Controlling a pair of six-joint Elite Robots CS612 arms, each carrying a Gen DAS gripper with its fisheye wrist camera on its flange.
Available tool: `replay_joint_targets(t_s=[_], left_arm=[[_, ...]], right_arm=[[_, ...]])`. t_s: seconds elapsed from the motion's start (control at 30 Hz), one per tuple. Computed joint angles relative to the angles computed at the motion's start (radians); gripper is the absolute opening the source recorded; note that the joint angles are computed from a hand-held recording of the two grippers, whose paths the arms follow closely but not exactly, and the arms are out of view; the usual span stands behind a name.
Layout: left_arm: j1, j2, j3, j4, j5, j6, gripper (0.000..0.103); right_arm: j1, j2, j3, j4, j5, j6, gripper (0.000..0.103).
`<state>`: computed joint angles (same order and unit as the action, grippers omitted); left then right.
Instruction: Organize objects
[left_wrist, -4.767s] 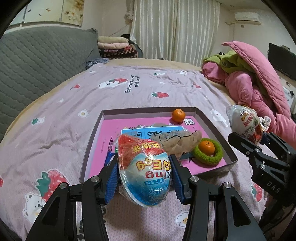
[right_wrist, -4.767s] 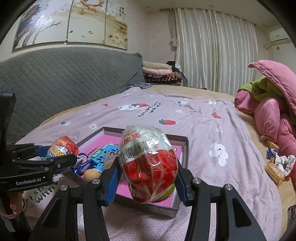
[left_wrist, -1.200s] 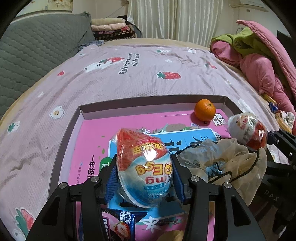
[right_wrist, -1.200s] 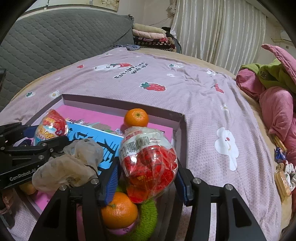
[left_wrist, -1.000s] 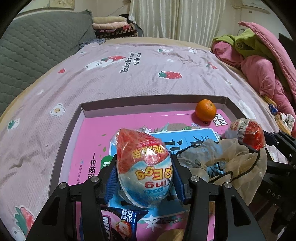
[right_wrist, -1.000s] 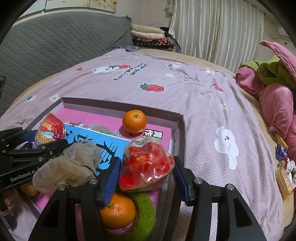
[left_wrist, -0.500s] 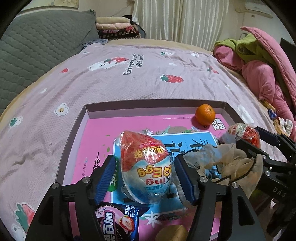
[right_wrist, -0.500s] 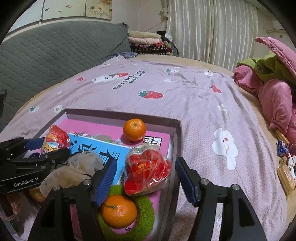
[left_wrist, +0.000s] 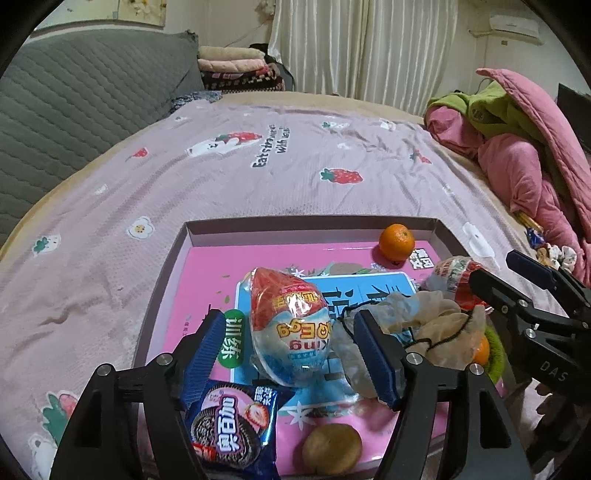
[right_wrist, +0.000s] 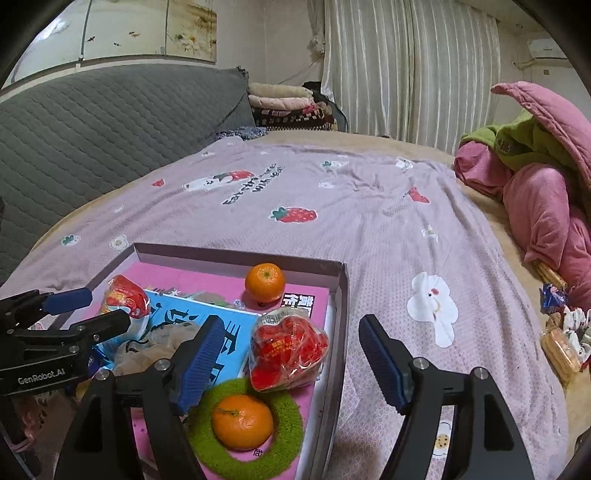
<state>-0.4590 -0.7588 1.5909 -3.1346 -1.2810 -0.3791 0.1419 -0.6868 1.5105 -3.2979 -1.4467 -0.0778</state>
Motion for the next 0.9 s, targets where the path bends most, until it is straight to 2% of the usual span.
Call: replay_joint_targets(t_s=[0.23,0.33,0.57,0.7,0.9], left_arm=[[-0.007,-0.023,0.034,-0.021,0.017,-0.011,0.074],[-0.009,-0.036,0.051,-0.035,0.021,-0.017,0.074],[-0.023,-0.066,0.100,-0.071,0.067,-0.021,0.077],[-0.033,-0.081,0.127,-0.087,0.100,-0.024,0.078],[-0.050,-0.102,0.168,-0.120,0.150,-0.026,0.078]], right_arm=[[0.001,-0.010,0.021,-0.040,0.006,0.017,0.076],[0.002,-0.016,0.034,-0.080,0.008,0.027,0.081],[0.009,-0.029,0.074,-0.174,0.005,0.029,0.083],[0.015,-0.037,0.098,-0.226,-0.010,0.026,0.090],[0.018,-0.057,0.151,-0.334,-0.001,0.039,0.090]])
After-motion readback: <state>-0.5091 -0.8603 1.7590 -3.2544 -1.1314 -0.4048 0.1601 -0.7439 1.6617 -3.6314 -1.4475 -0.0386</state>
